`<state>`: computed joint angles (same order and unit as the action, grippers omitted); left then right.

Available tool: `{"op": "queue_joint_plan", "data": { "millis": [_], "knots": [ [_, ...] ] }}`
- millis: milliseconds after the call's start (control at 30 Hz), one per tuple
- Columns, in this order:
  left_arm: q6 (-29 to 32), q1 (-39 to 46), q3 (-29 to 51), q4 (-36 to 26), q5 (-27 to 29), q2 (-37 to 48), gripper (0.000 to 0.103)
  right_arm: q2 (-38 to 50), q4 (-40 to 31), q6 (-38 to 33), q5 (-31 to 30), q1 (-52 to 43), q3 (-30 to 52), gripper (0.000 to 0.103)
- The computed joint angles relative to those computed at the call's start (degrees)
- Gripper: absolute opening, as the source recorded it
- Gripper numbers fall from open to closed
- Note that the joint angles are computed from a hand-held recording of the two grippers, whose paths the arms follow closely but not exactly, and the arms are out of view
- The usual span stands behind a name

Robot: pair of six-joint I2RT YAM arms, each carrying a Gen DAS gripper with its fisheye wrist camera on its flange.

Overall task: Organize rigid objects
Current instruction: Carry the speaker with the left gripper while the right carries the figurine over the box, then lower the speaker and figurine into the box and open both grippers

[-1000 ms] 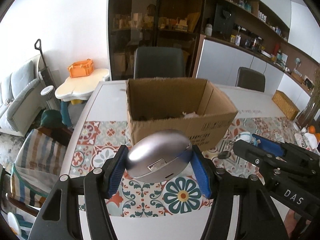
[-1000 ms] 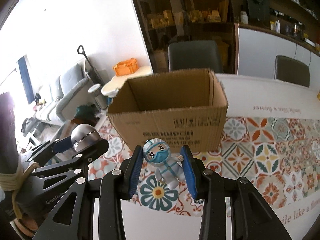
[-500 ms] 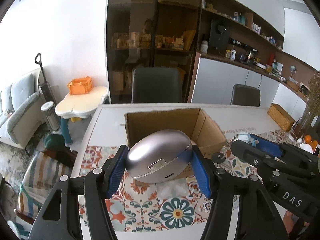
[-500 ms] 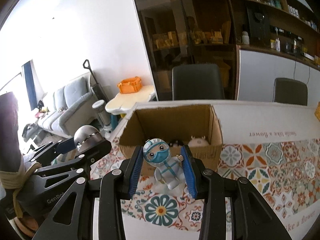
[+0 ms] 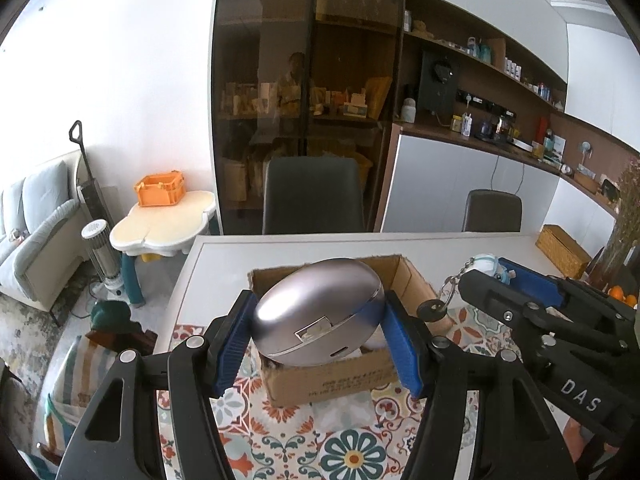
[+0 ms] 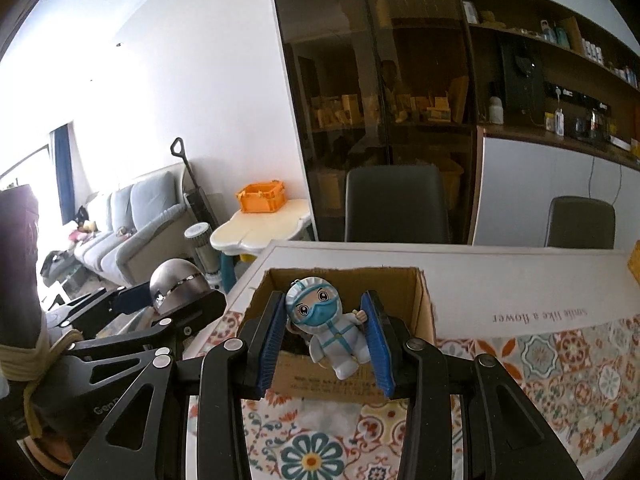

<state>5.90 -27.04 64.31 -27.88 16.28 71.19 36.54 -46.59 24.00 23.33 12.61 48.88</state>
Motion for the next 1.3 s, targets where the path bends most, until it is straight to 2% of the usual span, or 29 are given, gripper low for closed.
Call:
{"op": "queue_joint_plan", "data": {
  "millis": [367,633,1033,1300],
  "knots": [
    [-0.21,-1.44,6.68,1.2,-1.62,7.79,0.062,5.97,7.54,-7.7,-10.47,-12.66,0.78,0.039],
    [-0.54,-2.24,11.2,0.03,-2.89,14.84,0.062,11.43,10.22,-10.07,-14.13,-16.96,1.69,0.039],
    [0.13,-3.57,17.07,-3.38,-6.17,25.15,0.062,24.1,13.71,-12.66,-23.46,-25.95,2.23,0.039],
    [0.61,-4.92,18.6,-5.06,-7.77,28.92,0.062,27.79,14.56,-13.81,-24.17,-28.05,1.62,0.039]
  ]
}}
